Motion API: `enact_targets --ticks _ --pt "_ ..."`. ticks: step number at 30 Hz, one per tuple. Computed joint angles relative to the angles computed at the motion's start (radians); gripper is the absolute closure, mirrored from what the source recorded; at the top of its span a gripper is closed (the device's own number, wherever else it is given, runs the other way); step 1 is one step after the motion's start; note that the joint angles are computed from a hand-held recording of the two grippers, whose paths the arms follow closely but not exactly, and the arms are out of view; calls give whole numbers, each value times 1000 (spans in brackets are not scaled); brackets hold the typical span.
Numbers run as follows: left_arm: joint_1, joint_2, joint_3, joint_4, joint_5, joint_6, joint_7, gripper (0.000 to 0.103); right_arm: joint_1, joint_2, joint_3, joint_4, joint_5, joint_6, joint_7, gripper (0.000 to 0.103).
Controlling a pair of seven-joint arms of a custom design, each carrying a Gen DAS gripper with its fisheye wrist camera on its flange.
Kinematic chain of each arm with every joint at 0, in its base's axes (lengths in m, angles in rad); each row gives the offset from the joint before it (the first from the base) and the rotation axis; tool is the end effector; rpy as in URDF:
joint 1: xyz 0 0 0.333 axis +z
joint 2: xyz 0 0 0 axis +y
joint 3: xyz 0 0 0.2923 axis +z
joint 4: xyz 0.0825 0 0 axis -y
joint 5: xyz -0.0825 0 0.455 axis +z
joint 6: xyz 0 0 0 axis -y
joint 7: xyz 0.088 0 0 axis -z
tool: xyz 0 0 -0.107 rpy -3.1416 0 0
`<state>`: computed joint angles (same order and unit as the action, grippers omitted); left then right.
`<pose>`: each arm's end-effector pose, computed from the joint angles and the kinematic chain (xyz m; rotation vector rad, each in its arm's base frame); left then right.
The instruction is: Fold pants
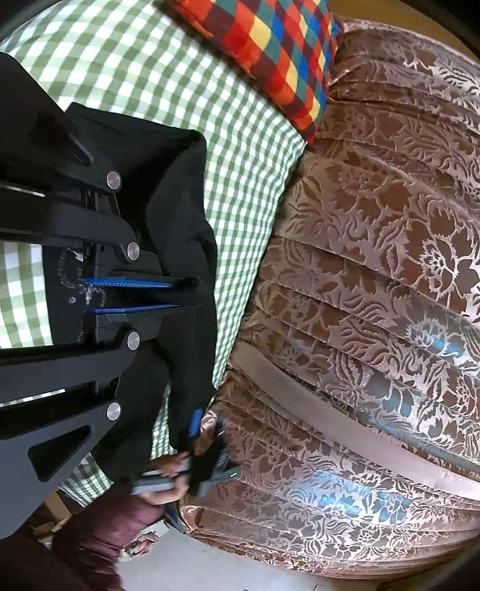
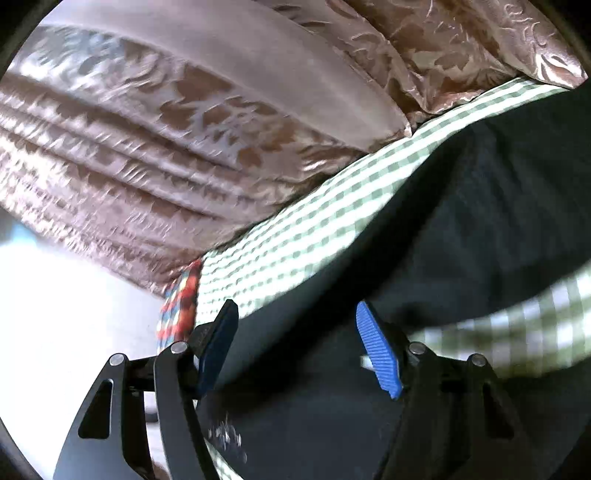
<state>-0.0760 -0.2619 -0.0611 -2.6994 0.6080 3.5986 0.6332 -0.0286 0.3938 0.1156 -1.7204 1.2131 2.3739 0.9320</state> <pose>0.4633 -0.1362 0.3654 -1.7803 1.6425 -1.4037 0.7336 0.0678 0.3341 -1.4423 1.6245 0.3393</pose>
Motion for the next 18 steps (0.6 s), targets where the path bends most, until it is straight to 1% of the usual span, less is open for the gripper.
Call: enact_targets --ticks 1,3,4,6,8,9,10,11,12,13,15,16,17,18 --pt "-1 -1 6 -4 8 5 -7 96 27 44 -16 56 -67 27 85 36" --pt "6 -7 7 -13 5 3 -7 97 52 103 -35 129 -188 22 228 37" --pt "8 -10 9 -15 7 -1 -7 97 61 139 -43 169 -242 18 304 42" --pt "6 -11 29 -15 33 -9 -27 98 43 170 -22 195 -253 33 330 54" --pt "1 -7 46 -1 73 -27 -50 98 18 202 3 226 -237 60 344 60" --pt "-1 -5 50 5 87 -33 -57 98 10 215 12 242 -239 63 346 68" --pt "-2 -2 52 14 100 -41 -62 98 8 232 14 265 -254 67 352 83" --pt "-3 2 54 22 108 -46 -68 98 12 244 11 286 -285 70 361 89" --pt "2 4 47 27 101 -55 -65 98 12 248 13 293 -304 75 364 92" --pt "9 2 33 31 80 -74 -54 98 3 230 26 272 -301 91 333 94" --pt "77 2 -57 43 -64 -128 40 98 -32 163 66 193 -242 128 219 94" --pt "147 4 -142 52 -184 -146 118 98 -50 127 83 150 -192 140 158 94" --pt "213 14 -212 68 -288 -153 177 98 -77 78 105 96 -113 142 71 94" --pt "278 26 -279 85 -392 -142 233 98 -103 20 121 32 -26 135 -25 94"
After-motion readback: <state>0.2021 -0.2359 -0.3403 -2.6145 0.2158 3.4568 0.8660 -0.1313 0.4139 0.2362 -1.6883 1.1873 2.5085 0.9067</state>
